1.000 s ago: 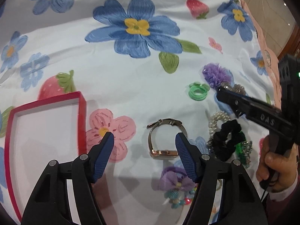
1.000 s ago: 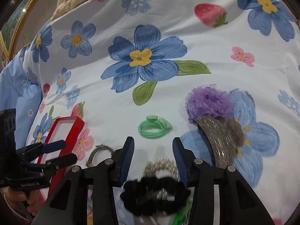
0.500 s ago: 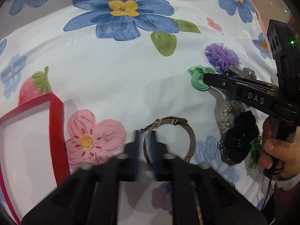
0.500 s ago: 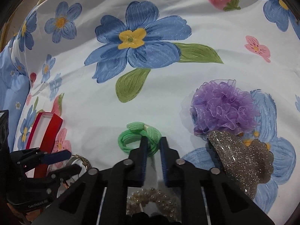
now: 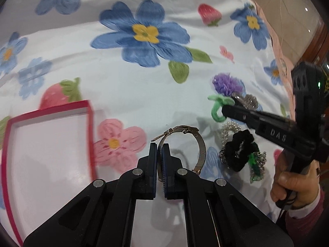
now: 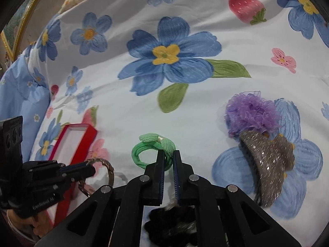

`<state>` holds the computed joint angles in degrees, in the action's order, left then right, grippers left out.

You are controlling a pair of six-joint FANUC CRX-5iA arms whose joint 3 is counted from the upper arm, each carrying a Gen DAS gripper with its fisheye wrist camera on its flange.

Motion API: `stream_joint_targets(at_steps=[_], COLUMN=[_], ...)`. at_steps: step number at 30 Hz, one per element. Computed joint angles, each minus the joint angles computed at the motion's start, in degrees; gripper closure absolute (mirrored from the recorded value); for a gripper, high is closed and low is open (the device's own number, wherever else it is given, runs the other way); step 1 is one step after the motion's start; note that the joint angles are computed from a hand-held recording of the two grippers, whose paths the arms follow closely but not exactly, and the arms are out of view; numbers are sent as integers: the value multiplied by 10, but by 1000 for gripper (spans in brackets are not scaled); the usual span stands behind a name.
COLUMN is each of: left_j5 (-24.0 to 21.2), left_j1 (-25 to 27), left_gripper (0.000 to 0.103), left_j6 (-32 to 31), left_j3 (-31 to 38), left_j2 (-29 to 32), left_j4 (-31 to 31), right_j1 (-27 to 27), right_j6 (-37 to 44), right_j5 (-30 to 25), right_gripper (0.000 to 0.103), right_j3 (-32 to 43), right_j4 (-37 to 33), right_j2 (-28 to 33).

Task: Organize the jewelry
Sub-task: 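Carry the watch and ring into the red-rimmed tray and open both tools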

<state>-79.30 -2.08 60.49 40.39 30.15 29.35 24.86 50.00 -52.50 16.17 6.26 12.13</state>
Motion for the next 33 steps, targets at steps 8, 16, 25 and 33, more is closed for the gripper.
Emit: stream_joint_targets(at_steps=[8,16,25,33], left_j5=[22,36,38,22], left_j1=[51,100,140,148], left_gripper=[100,100,100,100], left_j6=[1,7,25,58], left_j3=[-51,-77,-62,-4], left_j2=[-41,-61,-43,7], left_j4=[14,12,-1,-28], right_j1=[35,66,90,101], right_j6=[13,45,96,140], right_j5=[-1,-15,-66,-135], right_gripper=[96,96,96,95], right_j3=[28,97,221,350], right_j4=[-9,-35,-61,-80], right_j2=[8,51,133,220])
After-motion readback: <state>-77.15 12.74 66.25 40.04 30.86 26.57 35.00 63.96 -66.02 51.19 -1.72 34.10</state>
